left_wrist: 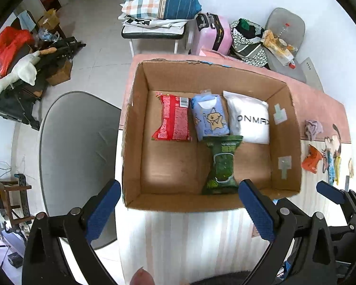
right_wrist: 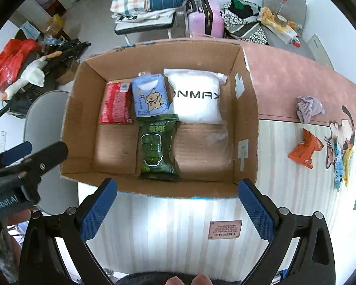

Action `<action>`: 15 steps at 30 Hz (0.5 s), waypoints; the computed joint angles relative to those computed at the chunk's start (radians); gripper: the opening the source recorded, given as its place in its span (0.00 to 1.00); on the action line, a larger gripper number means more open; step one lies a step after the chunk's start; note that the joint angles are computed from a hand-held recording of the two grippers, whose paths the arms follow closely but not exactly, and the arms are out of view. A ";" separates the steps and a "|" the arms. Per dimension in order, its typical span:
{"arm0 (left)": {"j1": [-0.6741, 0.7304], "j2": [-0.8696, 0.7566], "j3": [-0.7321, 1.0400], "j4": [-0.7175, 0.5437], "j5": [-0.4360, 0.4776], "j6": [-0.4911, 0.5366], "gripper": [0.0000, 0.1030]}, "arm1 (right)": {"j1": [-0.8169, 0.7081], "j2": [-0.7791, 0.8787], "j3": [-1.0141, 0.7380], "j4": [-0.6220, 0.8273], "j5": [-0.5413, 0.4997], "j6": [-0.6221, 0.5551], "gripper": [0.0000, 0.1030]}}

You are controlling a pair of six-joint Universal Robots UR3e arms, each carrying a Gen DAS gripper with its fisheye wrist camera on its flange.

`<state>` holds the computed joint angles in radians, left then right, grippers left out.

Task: Organize soft objects
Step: 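Grasp the lilac cloth with the left tool while the right tool grasps the silver scrubber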

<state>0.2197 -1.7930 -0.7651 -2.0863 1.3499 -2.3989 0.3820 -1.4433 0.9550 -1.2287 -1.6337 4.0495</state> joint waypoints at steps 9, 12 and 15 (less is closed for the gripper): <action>-0.021 0.030 0.122 -0.104 -0.045 -0.006 0.99 | 0.000 -0.084 -0.023 0.029 0.009 0.005 1.00; -0.081 0.039 0.167 -0.085 -0.045 -0.044 0.99 | -0.036 -0.170 0.023 0.031 0.014 0.000 1.00; -0.179 0.035 0.226 -0.072 -0.047 -0.104 0.99 | -0.110 -0.297 0.076 0.082 0.010 -0.016 1.00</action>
